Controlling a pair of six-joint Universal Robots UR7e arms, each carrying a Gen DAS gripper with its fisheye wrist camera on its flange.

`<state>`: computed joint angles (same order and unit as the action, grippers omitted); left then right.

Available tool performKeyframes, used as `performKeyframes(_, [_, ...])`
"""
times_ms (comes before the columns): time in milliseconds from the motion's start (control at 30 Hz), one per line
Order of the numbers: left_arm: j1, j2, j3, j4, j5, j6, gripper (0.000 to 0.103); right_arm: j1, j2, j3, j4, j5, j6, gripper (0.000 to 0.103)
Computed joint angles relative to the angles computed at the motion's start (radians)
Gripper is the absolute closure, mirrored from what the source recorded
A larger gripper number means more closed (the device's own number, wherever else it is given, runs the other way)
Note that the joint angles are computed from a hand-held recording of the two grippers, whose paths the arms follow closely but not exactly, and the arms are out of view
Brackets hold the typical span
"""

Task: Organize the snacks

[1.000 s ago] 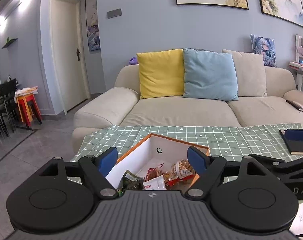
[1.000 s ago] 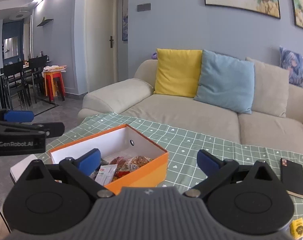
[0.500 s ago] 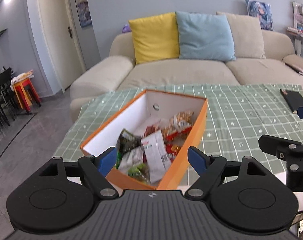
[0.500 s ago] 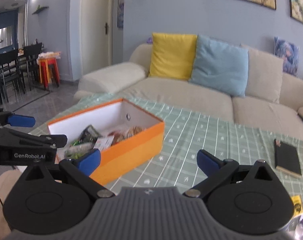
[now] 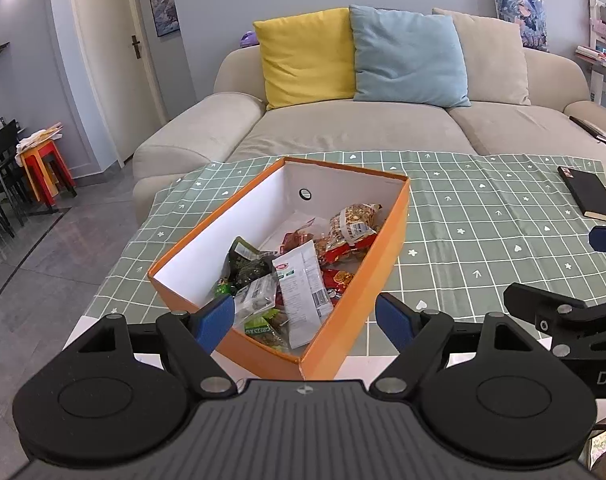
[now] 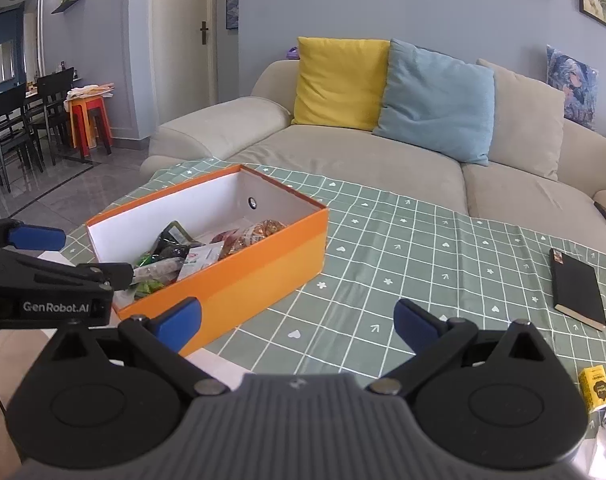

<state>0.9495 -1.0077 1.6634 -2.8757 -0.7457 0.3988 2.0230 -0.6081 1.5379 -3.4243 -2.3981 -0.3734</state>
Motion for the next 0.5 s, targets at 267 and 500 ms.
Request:
performKeyframes(267, [-0.003, -0.001, -0.001, 0.006, -0.004, 0.003, 0.009, 0.002, -0.005, 0.004, -0.002, -0.006, 0.004, 0.004])
performKeyframes(500, [-0.005, 0.000, -0.002, 0.006, -0.005, 0.006, 0.009, 0.000, -0.008, 0.009, -0.006, -0.007, 0.007, 0.004])
